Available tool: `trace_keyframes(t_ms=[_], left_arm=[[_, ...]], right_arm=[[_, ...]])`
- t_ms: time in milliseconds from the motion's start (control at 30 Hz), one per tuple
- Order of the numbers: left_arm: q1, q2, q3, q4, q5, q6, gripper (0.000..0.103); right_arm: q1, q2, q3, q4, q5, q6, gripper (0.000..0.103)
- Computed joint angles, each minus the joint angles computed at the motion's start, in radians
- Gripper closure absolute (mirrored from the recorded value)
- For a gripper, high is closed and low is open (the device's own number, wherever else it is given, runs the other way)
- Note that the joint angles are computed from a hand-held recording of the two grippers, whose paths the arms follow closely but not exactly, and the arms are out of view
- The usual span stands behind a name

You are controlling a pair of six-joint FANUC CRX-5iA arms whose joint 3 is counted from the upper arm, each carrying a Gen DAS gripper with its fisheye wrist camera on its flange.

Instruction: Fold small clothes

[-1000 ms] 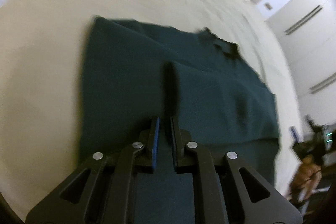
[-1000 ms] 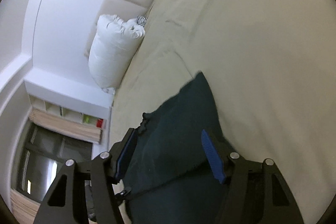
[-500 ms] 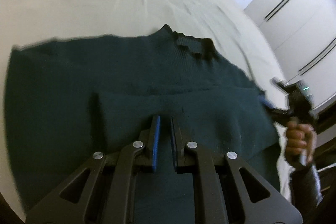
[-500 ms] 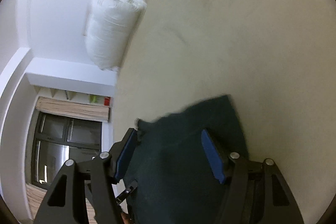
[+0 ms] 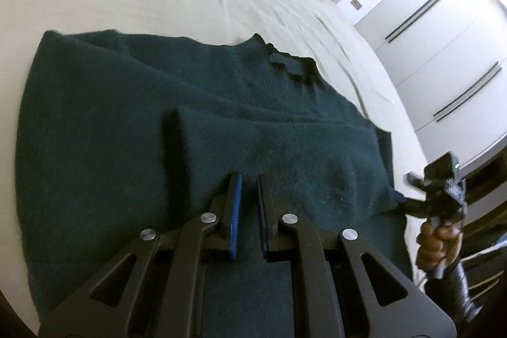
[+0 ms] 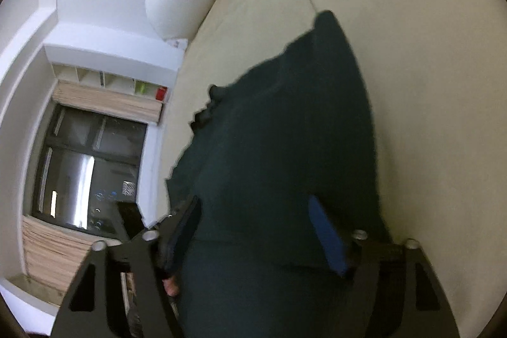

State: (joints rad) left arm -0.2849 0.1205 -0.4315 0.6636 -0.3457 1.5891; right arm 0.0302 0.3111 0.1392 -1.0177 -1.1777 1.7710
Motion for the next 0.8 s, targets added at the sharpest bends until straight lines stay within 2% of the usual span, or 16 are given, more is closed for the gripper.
trace_keyframes(t_ms=[33,67,100,167,200,233,267,333,433,500,533,567,600,667,700,800], left_arm=[[0.003,-0.014,-0.011,-0.002,0.004,0.007,0.093],[0.01,-0.03,-0.011,-0.049,-0.006,0.045,0.093],[0.01,-0.04,-0.023,-0.049,-0.002,0.04,0.093],[0.003,-0.046,-0.057,0.038,0.025,-0.029,0.093],[0.003,-0.06,-0.072,0.047,0.028,-0.024,0.093],[0.008,-0.073,-0.069,0.002,0.015,0.022,0.093],[0.01,-0.08,-0.059,-0.045,0.003,0.067,0.093],[0.017,-0.135,-0.051,-0.192,-0.038,0.192,0.093],[0.017,-0.233,-0.068,-0.343,-0.096,0.344,0.09],[0.01,-0.321,-0.092,-0.44,-0.148,0.458,0.076],[0.001,-0.373,-0.111,-0.479,-0.166,0.506,0.055],[-0.009,-0.415,-0.119,-0.523,-0.186,0.558,0.029],[-0.035,-0.478,-0.128,-0.612,-0.211,0.662,0.022],[-0.075,-0.565,-0.14,-0.699,-0.275,0.774,0.02],[-0.087,-0.605,-0.161,-0.679,-0.302,0.767,0.02],[-0.146,-0.679,-0.198,-0.663,-0.37,0.803,0.02]], right_arm=[[-0.011,-0.017,-0.012,-0.022,0.003,0.003,0.045],[-0.027,-0.046,-0.038,-0.061,0.024,0.058,0.035],[-0.022,-0.065,-0.056,-0.059,0.055,0.082,0.019],[0.017,-0.064,-0.062,0.012,0.09,0.069,0.008],[0.021,-0.051,-0.057,0.021,0.083,0.089,0.008],[0.031,-0.067,-0.074,0.042,0.11,0.096,0.01],[0.034,-0.082,-0.081,0.057,0.117,0.073,0.014],[0.024,-0.117,-0.099,0.05,0.116,0.033,0.015],[0.03,-0.276,-0.207,0.069,0.202,0.08,0.015],[0.058,-0.397,-0.29,0.111,0.284,0.116,0.015],[0.073,-0.46,-0.334,0.126,0.324,0.135,0.014],[0.092,-0.54,-0.389,0.147,0.373,0.149,0.01],[0.106,-0.596,-0.429,0.165,0.404,0.149,0.002],[0.15,-0.724,-0.523,0.223,0.481,0.107,0.0],[0.158,-0.768,-0.555,0.238,0.496,0.092,0.0],[0.152,-0.83,-0.594,0.28,0.449,0.026,0.0]])
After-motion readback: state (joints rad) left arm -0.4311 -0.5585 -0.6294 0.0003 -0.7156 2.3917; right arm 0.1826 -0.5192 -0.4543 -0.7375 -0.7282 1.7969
